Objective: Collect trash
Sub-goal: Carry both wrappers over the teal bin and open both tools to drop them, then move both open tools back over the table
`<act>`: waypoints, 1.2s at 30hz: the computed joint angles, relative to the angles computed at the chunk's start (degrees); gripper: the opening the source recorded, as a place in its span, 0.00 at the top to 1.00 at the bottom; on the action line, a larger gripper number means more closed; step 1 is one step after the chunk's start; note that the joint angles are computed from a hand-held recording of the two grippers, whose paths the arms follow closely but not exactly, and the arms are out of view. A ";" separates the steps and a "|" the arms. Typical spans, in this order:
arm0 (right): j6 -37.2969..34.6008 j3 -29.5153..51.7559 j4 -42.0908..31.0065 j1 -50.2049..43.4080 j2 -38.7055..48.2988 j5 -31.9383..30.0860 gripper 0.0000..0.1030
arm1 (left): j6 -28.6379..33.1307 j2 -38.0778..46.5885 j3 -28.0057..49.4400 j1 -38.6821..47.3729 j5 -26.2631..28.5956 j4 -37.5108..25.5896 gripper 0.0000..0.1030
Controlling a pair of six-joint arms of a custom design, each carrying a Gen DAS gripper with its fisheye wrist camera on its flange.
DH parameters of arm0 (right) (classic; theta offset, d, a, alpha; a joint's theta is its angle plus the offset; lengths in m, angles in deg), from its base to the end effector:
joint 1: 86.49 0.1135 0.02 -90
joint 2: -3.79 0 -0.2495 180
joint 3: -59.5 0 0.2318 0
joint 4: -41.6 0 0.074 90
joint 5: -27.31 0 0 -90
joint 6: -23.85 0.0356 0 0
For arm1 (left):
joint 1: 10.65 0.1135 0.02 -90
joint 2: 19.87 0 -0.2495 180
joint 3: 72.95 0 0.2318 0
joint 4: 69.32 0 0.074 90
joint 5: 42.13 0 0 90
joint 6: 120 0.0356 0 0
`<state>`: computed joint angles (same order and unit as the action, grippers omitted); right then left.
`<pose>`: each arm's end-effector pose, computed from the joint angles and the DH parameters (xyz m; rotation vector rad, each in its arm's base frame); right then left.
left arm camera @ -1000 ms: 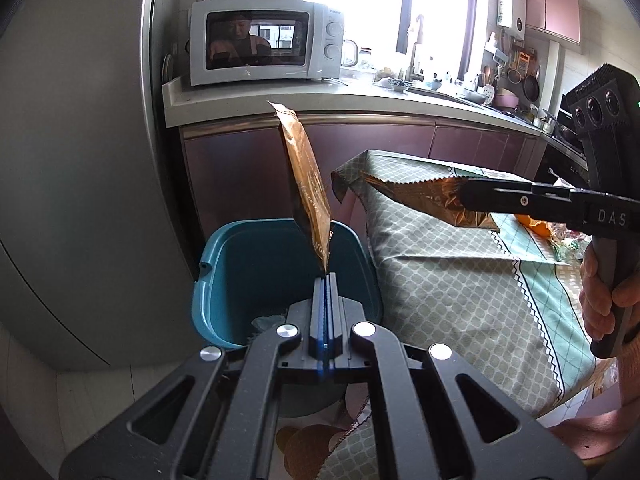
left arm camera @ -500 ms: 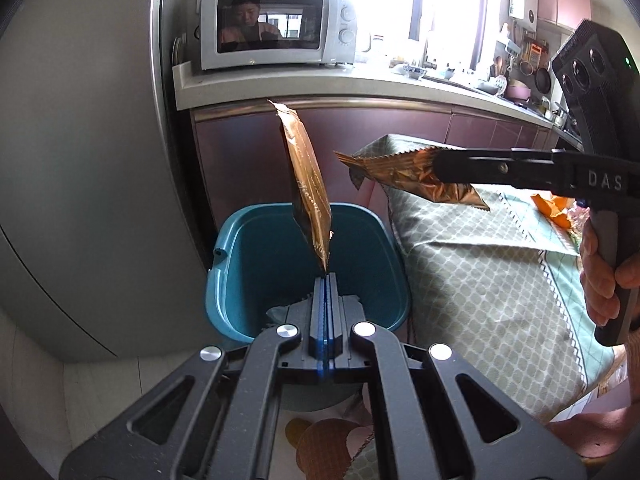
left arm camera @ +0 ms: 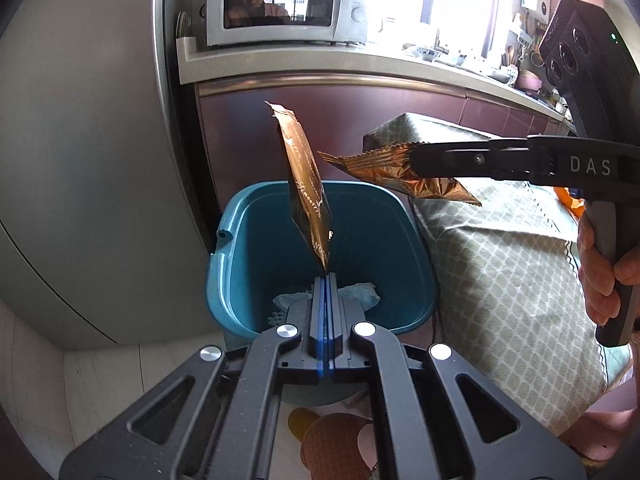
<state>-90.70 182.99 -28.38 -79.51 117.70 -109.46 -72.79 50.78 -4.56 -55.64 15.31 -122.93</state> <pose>0.3922 0.0741 0.2946 -0.9034 2.2045 0.9160 0.1743 -0.1472 0.2537 -0.1644 2.3372 -0.0055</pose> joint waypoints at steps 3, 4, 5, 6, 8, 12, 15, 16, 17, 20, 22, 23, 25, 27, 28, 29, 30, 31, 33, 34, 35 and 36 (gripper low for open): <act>0.71 1.51 -0.09 0.87 1.49 0.99 0.77 | 0.54 0.96 -0.48 1.13 1.24 1.51 0.99; 0.89 1.97 -0.19 1.13 2.01 1.29 0.77 | 0.76 1.38 -0.59 1.61 1.58 1.96 0.99; 1.13 2.63 -0.37 1.39 2.63 1.48 0.77 | 0.89 1.58 -0.86 2.08 2.00 2.33 0.99; 1.45 3.08 -0.34 1.68 3.10 1.79 0.77 | 0.91 1.86 -1.03 2.48 2.66 2.72 0.99; 2.00 3.55 0.11 2.17 3.80 2.59 0.77 | 1.17 2.41 -1.45 3.73 4.00 3.72 0.99; 3.09 5.22 0.25 3.14 5.62 3.96 0.77 | 2.05 3.86 -2.42 6.36 7.33 6.40 0.99; 4.00 5.73 0.63 3.92 6.53 5.24 0.76 | 2.70 5.72 -2.42 7.79 8.92 7.85 0.99; 4.29 6.26 0.62 4.25 6.99 5.78 0.75 | 2.99 6.43 -2.28 8.16 9.34 8.34 0.99; 4.72 6.33 0.94 4.51 7.14 6.34 0.72 | 3.46 7.20 -2.09 8.60 10.05 8.97 0.99; 6.12 7.76 0.99 5.02 8.39 7.42 0.69 | 4.72 9.91 -1.43 9.85 12.01 10.77 0.97; 6.71 7.17 1.93 4.97 8.21 7.77 0.68 | 5.39 12.29 -0.75 10.81 13.01 11.99 0.97; 6.62 6.96 1.97 4.73 8.30 7.48 0.68 | 5.45 13.15 -0.76 11.17 13.41 12.66 0.96; 6.22 6.65 1.76 4.08 8.24 6.86 0.68 | 5.82 14.44 -0.86 11.59 14.25 14.03 0.96; 5.74 6.20 1.72 3.38 8.03 6.46 0.68 | 5.63 15.15 -1.27 11.62 14.20 15.20 0.96; 5.68 6.10 1.61 2.88 7.95 6.13 0.68 | 5.47 15.15 -1.39 11.59 14.36 15.75 0.96; 5.66 6.03 1.41 2.44 7.88 5.75 0.68 | 5.32 14.89 -1.75 11.50 14.23 16.29 0.94; 5.49 6.27 0.87 1.93 7.92 5.31 0.68 | 4.99 14.73 -1.76 11.23 13.84 16.41 0.93; 5.61 6.15 0.91 1.49 7.75 4.96 0.68 | 4.71 14.36 -1.91 10.95 13.65 16.68 0.92; 5.40 5.58 0.65 0.38 6.98 3.88 0.68 | 4.45 13.13 -1.97 10.10 12.62 16.52 0.91; 4.96 5.39 0.17 -0.30 6.53 3.08 0.68 | 4.32 12.76 -1.52 9.49 11.83 16.12 0.89; 4.32 4.53 0.00 -0.93 5.63 2.44 0.68 | 4.27 12.24 -1.27 8.79 11.12 15.96 0.87; 3.66 3.47 0.07 -1.57 4.56 1.90 0.67 | 4.17 11.57 -0.91 7.78 10.05 15.71 0.86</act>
<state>-87.04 186.46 -28.31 -81.08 122.26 -107.55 -68.62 62.35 -5.47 -47.85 25.36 -107.21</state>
